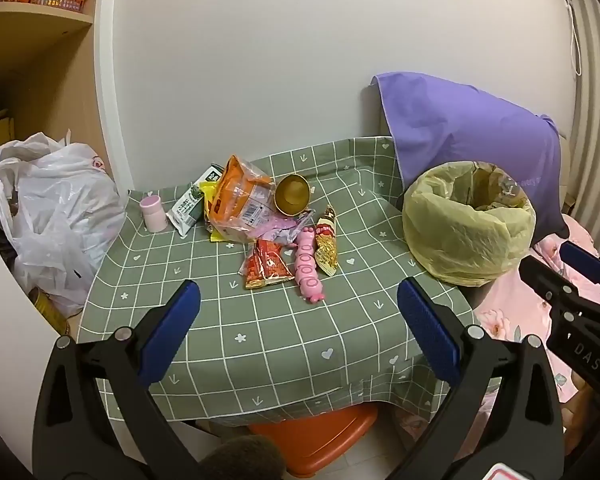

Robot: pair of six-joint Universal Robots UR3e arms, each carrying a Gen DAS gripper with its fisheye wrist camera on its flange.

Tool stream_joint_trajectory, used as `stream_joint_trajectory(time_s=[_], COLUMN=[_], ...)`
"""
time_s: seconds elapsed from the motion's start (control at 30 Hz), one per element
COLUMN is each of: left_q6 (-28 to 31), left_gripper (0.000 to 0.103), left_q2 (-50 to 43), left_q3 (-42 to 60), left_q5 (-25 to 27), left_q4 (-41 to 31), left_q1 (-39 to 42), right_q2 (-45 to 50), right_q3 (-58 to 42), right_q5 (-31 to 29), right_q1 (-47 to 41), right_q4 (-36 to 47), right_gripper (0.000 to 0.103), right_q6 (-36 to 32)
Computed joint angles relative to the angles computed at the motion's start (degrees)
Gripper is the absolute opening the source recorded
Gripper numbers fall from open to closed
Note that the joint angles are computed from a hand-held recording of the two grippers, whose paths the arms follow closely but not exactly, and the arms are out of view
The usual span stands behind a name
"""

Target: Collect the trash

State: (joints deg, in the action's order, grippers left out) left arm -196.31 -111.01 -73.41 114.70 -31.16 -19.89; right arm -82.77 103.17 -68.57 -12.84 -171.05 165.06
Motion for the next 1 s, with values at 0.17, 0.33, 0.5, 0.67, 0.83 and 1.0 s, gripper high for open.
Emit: stream_joint_trajectory(time_s=[0.17,0.33,0.5,0.67,0.83,1.0], left_q6=[0.6,1.3,1.5,2.0,2.1,2.3], left_gripper=[0.094,0.094,0.094,0.094,0.094,0.094], left_q2=[0.7,0.7,0.7,1.0,1.1,1.4], left_q3=[-1.4,-1.4,-1.3,-1.2,-1.0,-1.1], left_q5=[-1.6,-1.5,-1.6,-2.0,-2.2,-2.3], left_q4=[0.8,1.5,1.3,1.2,0.9,0.8], left_q1=[1.0,0.9,0.6,0.6,0.6,0.4], right_q2=[-0.3,-0.5,-0.7,-1.1,-1.8,-2.1], right_q3=[0.4,0.2,0.3,0.5,1.1,1.3], right_q5=[-0.3,-0.6,-0.3,0.0,0.4,0.4], right_q1=[0.0,0.2,0.0,-0.6,-1.3,-1.5], right_q4=[0.1,0.5,0.5,0.4,0.3,0.3], right_gripper=[0.066,0.066,0.066,0.066,0.066,0.066], right_q6=[0.2,0.3,0.6,1.0,1.2,1.3])
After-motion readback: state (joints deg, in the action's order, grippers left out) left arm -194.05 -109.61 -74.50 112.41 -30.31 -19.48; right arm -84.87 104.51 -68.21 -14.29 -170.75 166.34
